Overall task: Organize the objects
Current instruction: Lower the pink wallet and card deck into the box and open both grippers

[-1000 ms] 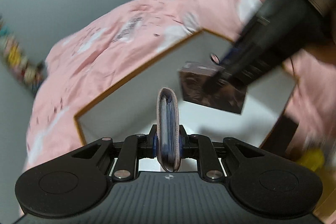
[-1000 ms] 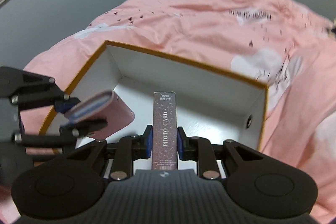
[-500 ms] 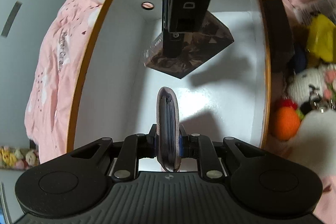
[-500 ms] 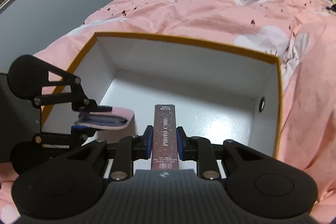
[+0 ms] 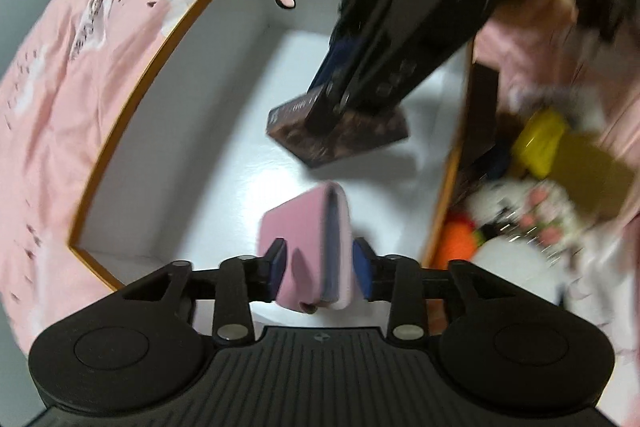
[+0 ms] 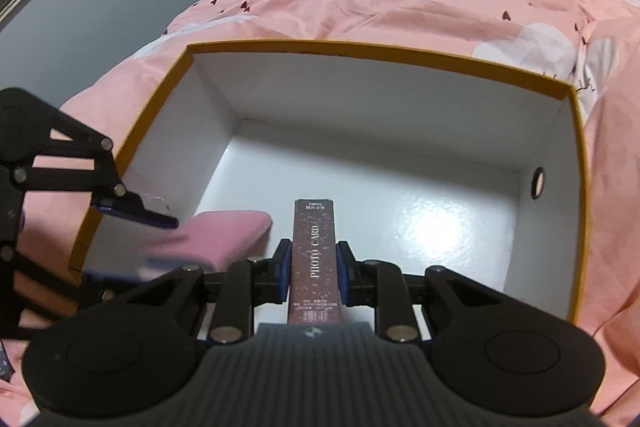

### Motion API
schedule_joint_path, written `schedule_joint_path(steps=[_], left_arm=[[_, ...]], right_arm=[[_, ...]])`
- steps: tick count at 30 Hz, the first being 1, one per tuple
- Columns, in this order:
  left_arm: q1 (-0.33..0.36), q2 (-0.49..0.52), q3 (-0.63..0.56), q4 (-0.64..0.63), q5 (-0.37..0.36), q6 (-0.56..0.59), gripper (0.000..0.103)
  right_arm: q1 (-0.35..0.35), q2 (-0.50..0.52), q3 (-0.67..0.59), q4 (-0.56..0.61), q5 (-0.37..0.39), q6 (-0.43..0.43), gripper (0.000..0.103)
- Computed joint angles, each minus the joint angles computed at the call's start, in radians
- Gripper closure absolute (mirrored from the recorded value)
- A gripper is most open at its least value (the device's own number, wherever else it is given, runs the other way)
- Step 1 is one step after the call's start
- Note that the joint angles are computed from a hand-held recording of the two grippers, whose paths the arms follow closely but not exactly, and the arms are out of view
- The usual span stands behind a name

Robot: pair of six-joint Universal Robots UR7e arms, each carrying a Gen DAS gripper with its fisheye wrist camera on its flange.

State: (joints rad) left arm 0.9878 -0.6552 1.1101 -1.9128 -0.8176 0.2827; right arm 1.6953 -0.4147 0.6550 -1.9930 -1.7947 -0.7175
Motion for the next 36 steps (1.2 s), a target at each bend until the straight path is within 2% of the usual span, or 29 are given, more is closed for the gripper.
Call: schedule_joint_path(steps=[3, 6, 8, 11, 14, 17, 19, 23, 27, 30, 34, 36], left_arm=[[-0.005, -0.037, 0.050, -0.084, -0.020, -0.040, 0.054], [-0.011, -0.057, 0.098, -0.208, 0.023, -0.074, 0.051], [-0.017, -0.060, 0.122, -0.286, 0.094, -0.102, 0.048], [-0.037, -0.059, 0.157, -0.339, 0.243, -0.232, 0.048], [-0.042, -0.076, 0.202, -0.438, 0.298, -0.316, 0.048], [-0.034, -0.112, 0.250, -0.502, 0.276, -0.480, 0.048], [-0.028, -0.124, 0.280, -0.546, 0.262, -0.542, 0.048], [-0.040, -0.132, 0.324, -0.565, 0.335, -0.643, 0.048], [-0.043, -0.144, 0.355, -0.626, 0.309, -0.651, 0.048], [-0.044, -0.145, 0.368, -0.641, 0.304, -0.681, 0.048], [-0.042, -0.140, 0.375, -0.657, 0.280, -0.690, 0.048], [-0.042, -0.137, 0.376, -0.663, 0.278, -0.685, 0.048]], right_arm=[[-0.002, 0.011, -0.022, 0.035, 0.006, 0.046, 0.079], [-0.002, 0.019, -0.020, 0.026, -0.009, 0.073, 0.079], [0.002, 0.013, 0.015, -0.023, -0.038, 0.057, 0.079], [0.010, -0.002, 0.070, -0.085, -0.065, 0.032, 0.079], [0.012, -0.016, 0.108, -0.102, -0.061, 0.029, 0.079], [0.010, -0.012, 0.094, -0.039, -0.050, 0.077, 0.078], [0.006, 0.006, 0.051, 0.042, -0.038, 0.123, 0.078], [0.002, 0.021, 0.020, 0.111, -0.010, 0.184, 0.077], [-0.011, 0.050, -0.048, 0.195, 0.051, 0.259, 0.075], [-0.017, 0.071, -0.098, 0.235, 0.068, 0.290, 0.076], [-0.020, 0.083, -0.136, 0.254, 0.062, 0.293, 0.077], [-0.011, 0.087, -0.135, 0.229, 0.024, 0.276, 0.075]])
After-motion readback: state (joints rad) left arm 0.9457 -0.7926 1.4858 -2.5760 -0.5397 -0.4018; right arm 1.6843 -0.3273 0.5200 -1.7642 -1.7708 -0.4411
